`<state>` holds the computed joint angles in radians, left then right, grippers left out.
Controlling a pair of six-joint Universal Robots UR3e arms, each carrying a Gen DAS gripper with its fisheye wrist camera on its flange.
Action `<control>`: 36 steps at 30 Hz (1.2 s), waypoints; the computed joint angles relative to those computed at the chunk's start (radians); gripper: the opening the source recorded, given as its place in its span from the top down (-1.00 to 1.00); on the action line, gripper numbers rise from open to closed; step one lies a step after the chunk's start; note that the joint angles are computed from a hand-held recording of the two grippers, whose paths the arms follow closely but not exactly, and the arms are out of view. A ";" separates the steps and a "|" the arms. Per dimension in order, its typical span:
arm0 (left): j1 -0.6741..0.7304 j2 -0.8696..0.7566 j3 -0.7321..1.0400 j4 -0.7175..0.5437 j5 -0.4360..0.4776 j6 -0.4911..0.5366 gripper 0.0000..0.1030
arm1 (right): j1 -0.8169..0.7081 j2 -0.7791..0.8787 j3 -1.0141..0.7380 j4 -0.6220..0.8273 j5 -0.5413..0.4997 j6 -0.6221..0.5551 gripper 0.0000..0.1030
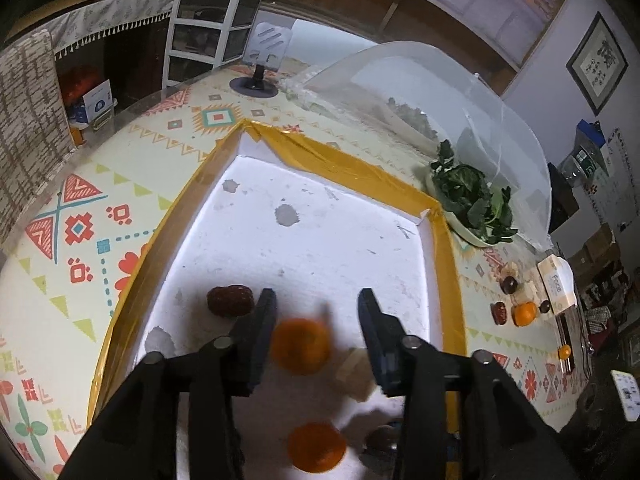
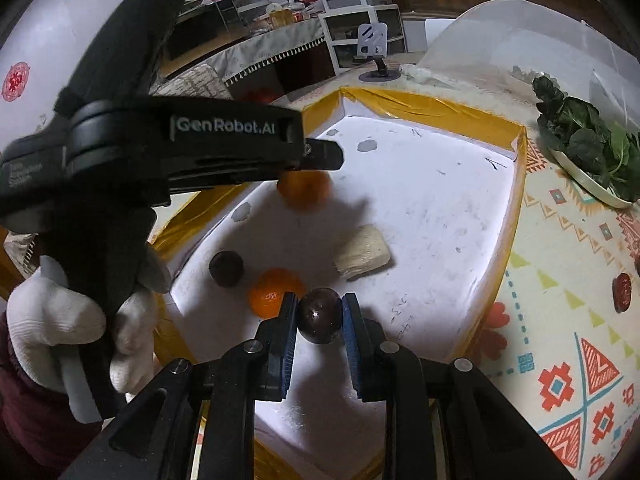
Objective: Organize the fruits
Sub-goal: 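Open the left tool over the tray while the right tool carries the plum there, then grasp a mandarin with the left tool while the right tool grasps a dark plum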
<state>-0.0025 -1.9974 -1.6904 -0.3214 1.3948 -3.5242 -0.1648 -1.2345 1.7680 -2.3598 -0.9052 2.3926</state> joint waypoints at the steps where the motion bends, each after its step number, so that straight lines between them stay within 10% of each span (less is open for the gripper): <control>1: -0.004 0.009 -0.004 0.001 0.006 -0.001 0.11 | -0.002 -0.003 0.007 -0.009 0.001 0.002 0.51; 11: -0.121 0.111 0.032 -0.068 0.154 -0.060 -0.51 | -0.184 -0.201 0.154 0.020 0.142 -0.113 -0.04; 19: -0.278 0.102 0.123 -0.054 0.140 -0.102 -0.63 | -0.545 -0.409 0.381 -0.150 0.294 -0.213 -1.00; 31: -0.455 -0.218 0.529 -0.207 0.138 -0.126 -0.63 | -0.810 0.018 -0.143 0.018 0.140 -0.083 -0.89; 36: -0.510 -0.400 0.806 -0.315 0.156 -0.058 -0.57 | -0.793 0.233 -0.443 0.155 0.124 0.018 -0.44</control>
